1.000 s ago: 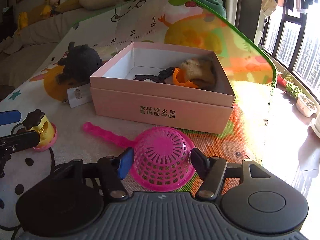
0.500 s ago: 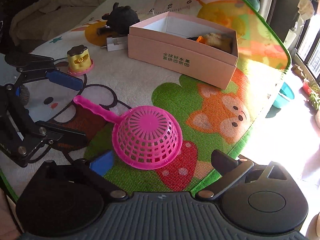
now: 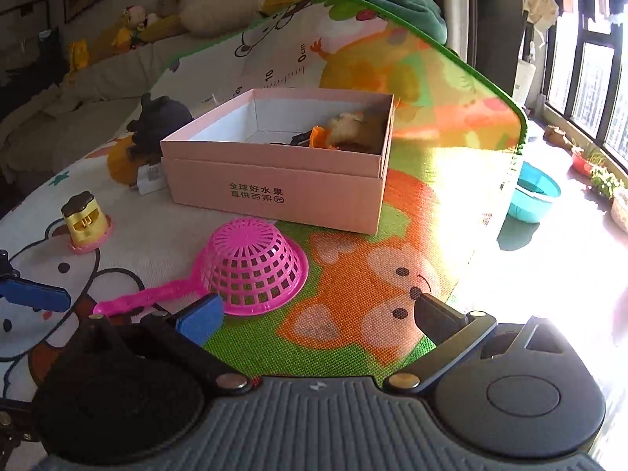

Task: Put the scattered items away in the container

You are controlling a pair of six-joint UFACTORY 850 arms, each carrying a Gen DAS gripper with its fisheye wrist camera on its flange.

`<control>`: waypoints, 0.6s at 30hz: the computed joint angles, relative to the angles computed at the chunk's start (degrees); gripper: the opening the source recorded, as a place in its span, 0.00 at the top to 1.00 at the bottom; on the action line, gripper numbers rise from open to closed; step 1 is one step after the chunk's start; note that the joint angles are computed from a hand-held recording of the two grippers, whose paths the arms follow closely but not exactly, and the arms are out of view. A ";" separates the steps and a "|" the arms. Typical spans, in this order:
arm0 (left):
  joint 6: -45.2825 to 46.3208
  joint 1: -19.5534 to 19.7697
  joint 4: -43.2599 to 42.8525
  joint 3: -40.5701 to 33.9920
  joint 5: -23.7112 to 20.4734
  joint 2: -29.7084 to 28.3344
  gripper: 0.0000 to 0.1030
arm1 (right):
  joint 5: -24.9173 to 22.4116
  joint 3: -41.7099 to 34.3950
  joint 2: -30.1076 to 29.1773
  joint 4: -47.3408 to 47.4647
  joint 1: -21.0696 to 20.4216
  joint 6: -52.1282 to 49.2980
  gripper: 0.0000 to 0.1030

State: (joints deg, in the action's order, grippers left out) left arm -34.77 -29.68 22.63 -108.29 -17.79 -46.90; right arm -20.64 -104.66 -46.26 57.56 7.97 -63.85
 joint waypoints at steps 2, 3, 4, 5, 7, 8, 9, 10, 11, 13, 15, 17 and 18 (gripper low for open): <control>-5.27 0.31 4.00 -1.11 -0.80 -0.85 0.03 | -8.05 -2.68 -1.77 1.51 -1.62 7.42 0.00; -8.53 0.29 7.34 -1.81 -1.66 -1.42 0.02 | -10.08 -2.73 -2.05 4.27 -2.17 8.23 0.00; -11.85 0.14 11.32 -2.48 -2.74 -2.04 0.02 | -9.71 -1.26 -1.34 7.90 -2.39 6.77 0.00; -13.86 0.07 14.17 -2.74 -3.42 -2.42 0.02 | -8.98 -0.32 -0.91 9.12 -2.24 7.13 0.00; -14.85 0.17 16.78 -2.29 -3.28 -2.57 0.01 | -7.05 0.74 -0.32 9.80 -1.65 7.85 0.00; -15.52 0.28 17.92 -1.46 -2.61 -2.31 0.01 | -5.52 1.09 -0.04 8.49 -1.13 9.14 0.00; -17.14 0.37 19.54 -0.73 -2.23 -2.15 0.01 | -3.97 1.27 0.19 6.07 -0.53 10.88 0.00; -19.36 0.47 21.37 0.09 -1.77 -1.94 0.00 | -2.16 1.55 0.48 2.89 0.19 13.13 0.00; -23.09 0.59 24.72 1.58 -0.50 -1.35 0.00 | 0.42 1.66 0.66 -2.69 1.23 17.65 0.00; -30.60 0.74 31.80 4.42 1.70 0.04 0.00 | 4.22 2.10 1.05 -14.69 2.97 28.48 0.00; -33.64 1.12 33.87 5.35 3.43 0.51 0.00 | 7.26 3.00 1.48 -26.68 4.47 39.97 0.00; -33.73 1.40 33.56 5.31 4.39 0.42 0.00 | 7.29 2.34 1.03 -38.67 5.43 49.62 0.00; -33.47 1.39 33.40 4.94 4.22 0.16 0.00 | 6.01 1.16 0.41 -44.67 5.83 54.13 0.00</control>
